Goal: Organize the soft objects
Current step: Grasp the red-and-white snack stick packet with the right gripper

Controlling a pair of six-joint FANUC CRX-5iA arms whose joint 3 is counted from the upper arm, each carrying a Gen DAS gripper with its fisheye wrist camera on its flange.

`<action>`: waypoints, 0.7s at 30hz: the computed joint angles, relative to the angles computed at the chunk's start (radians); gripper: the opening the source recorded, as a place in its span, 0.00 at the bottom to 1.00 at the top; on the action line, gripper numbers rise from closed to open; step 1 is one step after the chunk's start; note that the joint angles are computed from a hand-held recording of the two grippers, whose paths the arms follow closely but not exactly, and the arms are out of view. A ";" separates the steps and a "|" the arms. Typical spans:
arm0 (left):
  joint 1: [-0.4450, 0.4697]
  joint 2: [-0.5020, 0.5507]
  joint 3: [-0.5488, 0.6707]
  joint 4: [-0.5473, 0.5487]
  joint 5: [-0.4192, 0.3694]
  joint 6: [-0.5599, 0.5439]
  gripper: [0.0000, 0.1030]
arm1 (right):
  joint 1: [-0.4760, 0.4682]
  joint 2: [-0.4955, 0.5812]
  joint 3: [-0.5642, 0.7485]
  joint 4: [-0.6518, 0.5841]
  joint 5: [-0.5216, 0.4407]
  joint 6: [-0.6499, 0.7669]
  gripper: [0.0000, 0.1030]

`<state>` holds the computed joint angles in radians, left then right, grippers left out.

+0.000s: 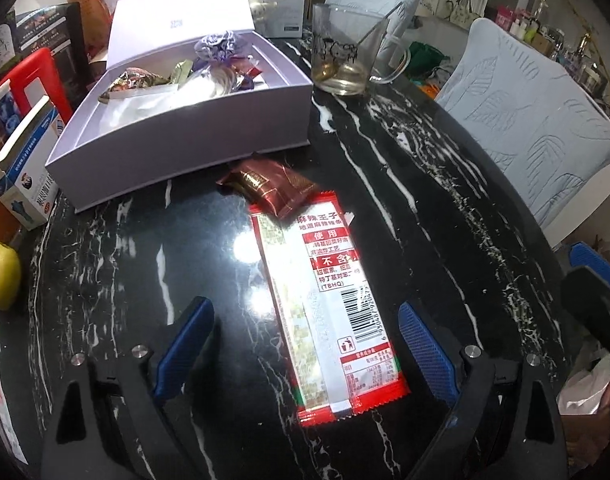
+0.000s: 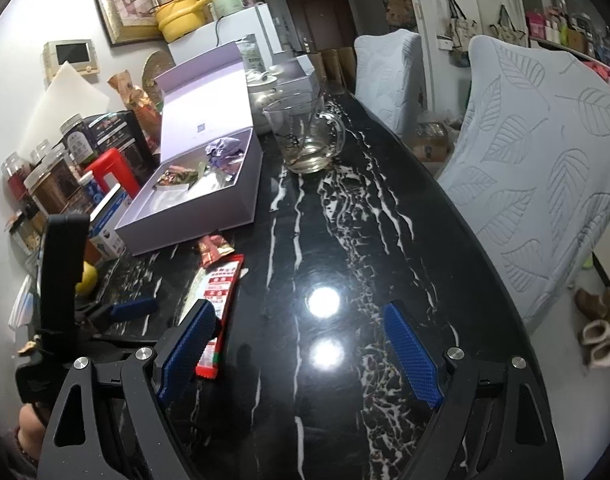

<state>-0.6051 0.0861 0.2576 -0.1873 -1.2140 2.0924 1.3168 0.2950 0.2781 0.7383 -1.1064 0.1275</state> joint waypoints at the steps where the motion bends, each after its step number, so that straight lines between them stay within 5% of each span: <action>1: 0.001 0.003 0.000 0.001 0.001 -0.002 0.91 | -0.002 0.001 0.001 -0.003 0.001 0.001 0.85; 8: 0.000 -0.012 -0.039 0.022 0.064 -0.053 0.56 | -0.009 0.011 0.016 -0.019 0.013 0.017 0.85; 15: 0.035 -0.061 -0.096 0.076 0.090 -0.075 0.46 | -0.018 0.030 0.046 -0.043 0.040 0.041 0.85; 17: 0.047 -0.078 -0.112 0.091 0.086 -0.077 0.32 | -0.021 0.040 0.061 -0.052 0.040 0.053 0.85; 21: 0.074 -0.108 -0.144 0.116 0.083 -0.089 0.32 | -0.027 0.070 0.104 -0.080 0.045 0.090 0.85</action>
